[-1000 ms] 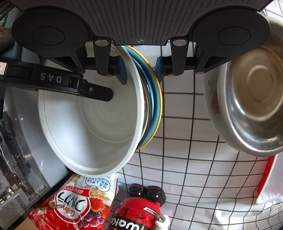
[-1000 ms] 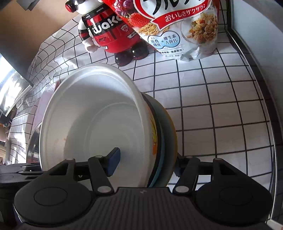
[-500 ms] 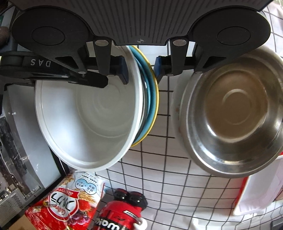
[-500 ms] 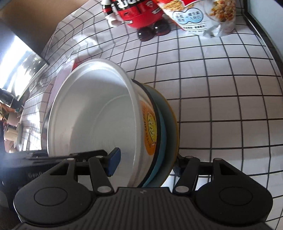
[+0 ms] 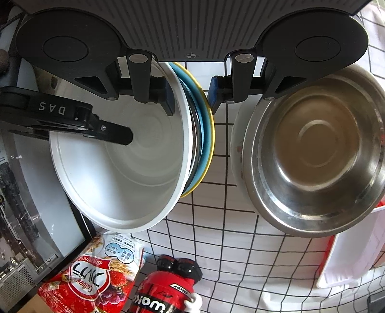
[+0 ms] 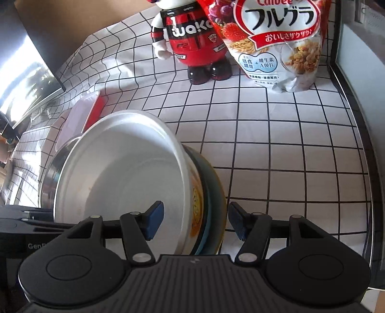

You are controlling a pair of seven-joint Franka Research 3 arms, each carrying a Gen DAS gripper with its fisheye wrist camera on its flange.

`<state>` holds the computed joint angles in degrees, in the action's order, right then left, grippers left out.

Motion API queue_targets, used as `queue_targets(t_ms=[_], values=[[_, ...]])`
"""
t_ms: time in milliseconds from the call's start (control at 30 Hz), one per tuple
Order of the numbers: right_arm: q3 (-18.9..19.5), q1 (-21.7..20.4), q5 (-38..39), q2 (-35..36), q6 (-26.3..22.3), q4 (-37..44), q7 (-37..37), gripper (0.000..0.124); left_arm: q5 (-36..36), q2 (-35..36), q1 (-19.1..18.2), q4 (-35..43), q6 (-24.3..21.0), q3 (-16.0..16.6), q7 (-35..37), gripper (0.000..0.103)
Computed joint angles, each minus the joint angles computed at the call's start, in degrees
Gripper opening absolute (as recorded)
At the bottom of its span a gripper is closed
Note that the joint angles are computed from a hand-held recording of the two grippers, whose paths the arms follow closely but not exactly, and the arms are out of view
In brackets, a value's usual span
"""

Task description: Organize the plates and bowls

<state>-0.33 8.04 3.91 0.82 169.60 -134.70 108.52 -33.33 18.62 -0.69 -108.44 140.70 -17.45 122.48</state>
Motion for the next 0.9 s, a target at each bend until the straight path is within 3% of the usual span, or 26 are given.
queue_targets(t_ms=[133,333,433,667,900], values=[[1.0,0.2,12.8,0.7,-1.0,0.6,-9.9,0.059,0.0,0.0,0.0,0.0,0.1,-0.1,0.2,0.034],[0.7,0.7,12.6,0.2,-0.6,0.0,-9.3,0.057,0.2,0.1,-0.1,0.1,-0.1,0.0,-0.1,0.035],[0.5,0.7,9.2,-0.6,-1.2,-0.6,-5.8,0.057,0.2,-0.3,-0.1,-0.2,-0.5,-0.1,0.1,0.035],[0.9,0.9,13.3,-2.2,-1.2,-2.5,-8.2,0.057,-0.6,-0.6,0.1,-0.4,-1.4,0.2,0.6,0.033],[1.3,0.0,4.6,-2.6,-0.3,-3.1,0.3,0.057,-4.0,-2.1,1.0,-1.2,-1.2,0.2,3.4,0.033]])
